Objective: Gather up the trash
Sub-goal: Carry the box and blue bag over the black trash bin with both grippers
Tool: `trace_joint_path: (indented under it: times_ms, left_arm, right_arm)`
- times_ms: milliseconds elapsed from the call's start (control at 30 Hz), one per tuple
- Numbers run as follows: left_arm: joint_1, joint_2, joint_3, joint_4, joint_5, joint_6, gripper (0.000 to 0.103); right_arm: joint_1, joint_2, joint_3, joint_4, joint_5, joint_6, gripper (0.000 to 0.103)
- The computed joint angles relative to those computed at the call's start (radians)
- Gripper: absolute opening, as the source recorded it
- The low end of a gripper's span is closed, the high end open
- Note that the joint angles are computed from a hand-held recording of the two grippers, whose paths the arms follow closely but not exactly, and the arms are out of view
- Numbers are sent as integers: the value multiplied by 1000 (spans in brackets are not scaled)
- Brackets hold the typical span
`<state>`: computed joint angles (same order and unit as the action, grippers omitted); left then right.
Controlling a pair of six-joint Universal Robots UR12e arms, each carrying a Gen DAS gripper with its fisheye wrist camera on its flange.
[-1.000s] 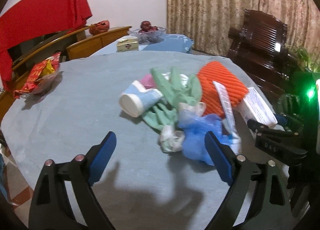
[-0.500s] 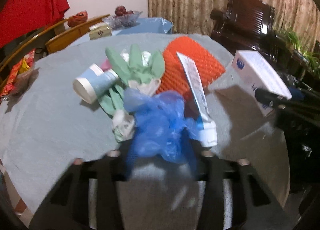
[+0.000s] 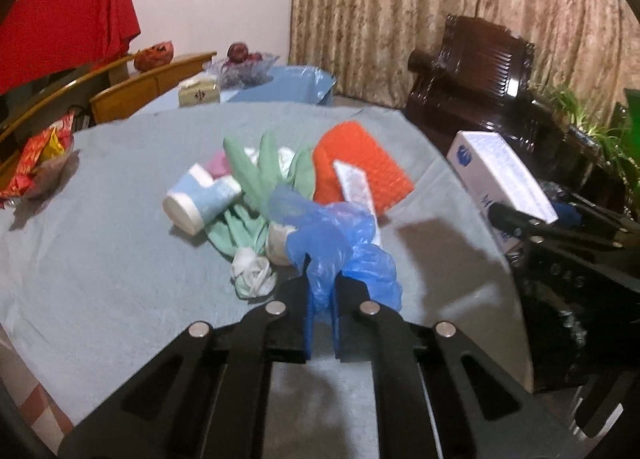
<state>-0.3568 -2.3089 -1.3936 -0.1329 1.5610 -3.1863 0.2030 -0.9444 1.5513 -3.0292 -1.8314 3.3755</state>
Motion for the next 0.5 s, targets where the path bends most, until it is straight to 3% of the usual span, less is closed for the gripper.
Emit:
trace_joint_path:
  times_ms: [267,500]
  left_arm:
    - [-12,19,4,44,-38,17,5]
    - [-31,7,45,26,-78,38,5]
  right_arm:
    - [-6,-52,58,-48,-15,15,54]
    - [-21,-103,119,-66,-56,42,54]
